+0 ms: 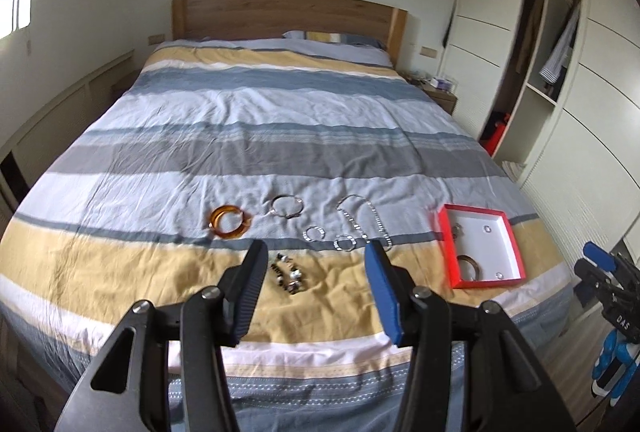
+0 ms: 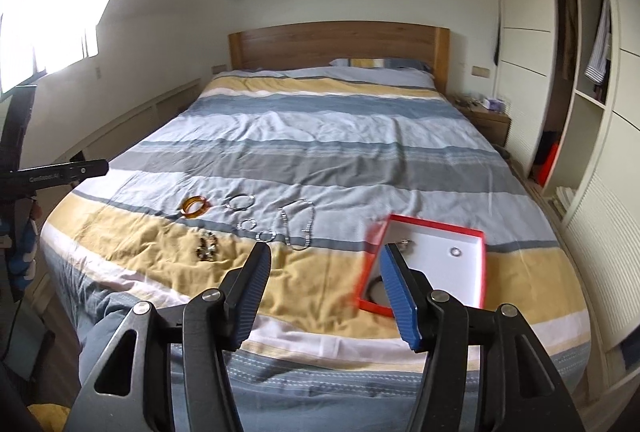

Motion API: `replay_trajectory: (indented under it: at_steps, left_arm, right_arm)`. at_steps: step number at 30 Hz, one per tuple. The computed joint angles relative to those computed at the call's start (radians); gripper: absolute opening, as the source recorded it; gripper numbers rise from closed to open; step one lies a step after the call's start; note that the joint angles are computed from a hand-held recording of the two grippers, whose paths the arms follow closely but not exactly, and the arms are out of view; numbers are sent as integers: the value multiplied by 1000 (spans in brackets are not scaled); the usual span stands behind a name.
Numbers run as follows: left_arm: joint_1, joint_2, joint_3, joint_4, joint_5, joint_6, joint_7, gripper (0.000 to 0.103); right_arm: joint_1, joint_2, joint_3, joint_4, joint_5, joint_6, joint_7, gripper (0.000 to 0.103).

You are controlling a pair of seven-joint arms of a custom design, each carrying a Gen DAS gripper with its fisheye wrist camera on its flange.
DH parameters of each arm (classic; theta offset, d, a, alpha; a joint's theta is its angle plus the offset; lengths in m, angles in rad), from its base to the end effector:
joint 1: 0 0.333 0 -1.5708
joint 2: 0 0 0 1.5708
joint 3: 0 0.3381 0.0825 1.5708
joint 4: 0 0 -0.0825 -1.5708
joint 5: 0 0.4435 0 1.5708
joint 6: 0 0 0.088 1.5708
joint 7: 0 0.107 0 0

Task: Organize jewelry
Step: 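Withdraw both tools from the box toward the remaining jewelry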

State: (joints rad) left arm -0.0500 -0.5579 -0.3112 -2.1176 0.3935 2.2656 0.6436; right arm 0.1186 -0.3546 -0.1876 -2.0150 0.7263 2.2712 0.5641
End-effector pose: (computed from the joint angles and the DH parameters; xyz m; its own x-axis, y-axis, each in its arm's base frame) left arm 0.4383 -0.1989 0.7147 0.3441 -0.9323 0.1115 -0.5933 -0.3079 -0.7437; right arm 0.5439 -0.0377 0.6875 0.6034 -0.7953 -0.0589 -0.5043 -0.3234 -0.8007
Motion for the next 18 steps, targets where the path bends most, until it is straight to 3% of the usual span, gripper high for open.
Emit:
replay_trajectory:
  at_steps: [7, 18]
  left_arm:
    - [31, 6, 18, -79, 2, 25, -41, 48]
    - [58, 122, 65, -172, -20, 159, -91, 48]
  right_arm:
    - [30, 52, 29, -5, 14, -15, -18, 56]
    - [47, 215, 114, 30, -10, -25, -33, 56]
